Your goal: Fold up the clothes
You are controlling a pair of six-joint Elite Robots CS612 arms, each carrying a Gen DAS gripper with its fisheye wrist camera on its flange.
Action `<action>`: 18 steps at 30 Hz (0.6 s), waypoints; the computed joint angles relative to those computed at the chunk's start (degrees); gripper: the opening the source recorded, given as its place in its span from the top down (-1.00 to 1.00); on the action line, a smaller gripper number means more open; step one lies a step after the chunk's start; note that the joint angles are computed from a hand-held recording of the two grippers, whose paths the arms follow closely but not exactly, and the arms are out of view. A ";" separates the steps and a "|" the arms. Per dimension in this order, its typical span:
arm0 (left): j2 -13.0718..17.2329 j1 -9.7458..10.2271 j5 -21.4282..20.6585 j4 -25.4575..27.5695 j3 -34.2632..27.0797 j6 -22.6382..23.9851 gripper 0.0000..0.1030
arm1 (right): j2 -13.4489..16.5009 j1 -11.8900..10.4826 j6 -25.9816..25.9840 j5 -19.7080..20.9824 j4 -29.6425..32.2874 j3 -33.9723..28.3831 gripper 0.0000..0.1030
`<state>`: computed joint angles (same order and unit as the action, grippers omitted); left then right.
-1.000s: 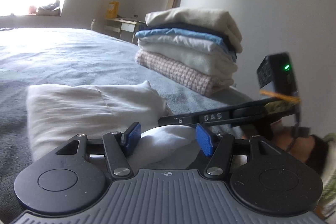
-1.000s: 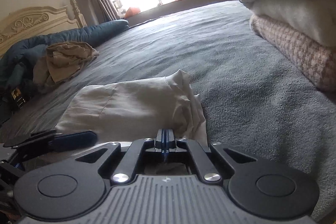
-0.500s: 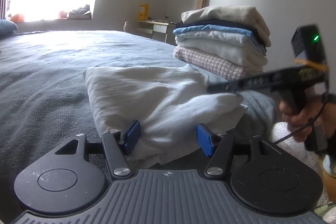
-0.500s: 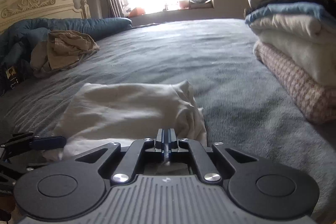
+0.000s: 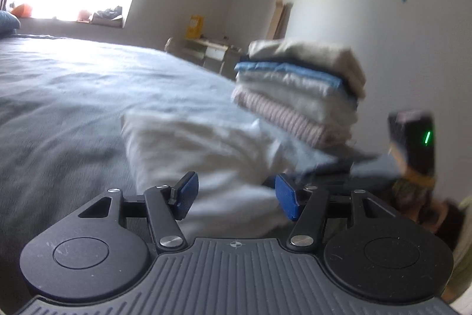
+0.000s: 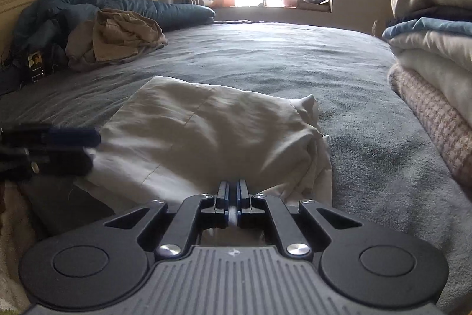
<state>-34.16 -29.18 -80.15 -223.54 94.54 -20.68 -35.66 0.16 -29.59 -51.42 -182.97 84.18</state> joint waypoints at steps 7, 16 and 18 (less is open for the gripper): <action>1.45 2.78 2.47 11.99 -7.70 -2.59 -0.11 | 0.49 -0.18 1.99 0.71 -2.20 0.23 0.94; 2.62 4.29 0.90 13.20 -8.52 -7.87 -0.05 | 0.90 -0.48 3.29 2.07 -2.10 -0.19 0.94; 2.52 4.23 2.59 13.11 -9.07 -6.37 -0.13 | 1.04 -0.53 3.75 2.33 -2.29 -0.26 0.94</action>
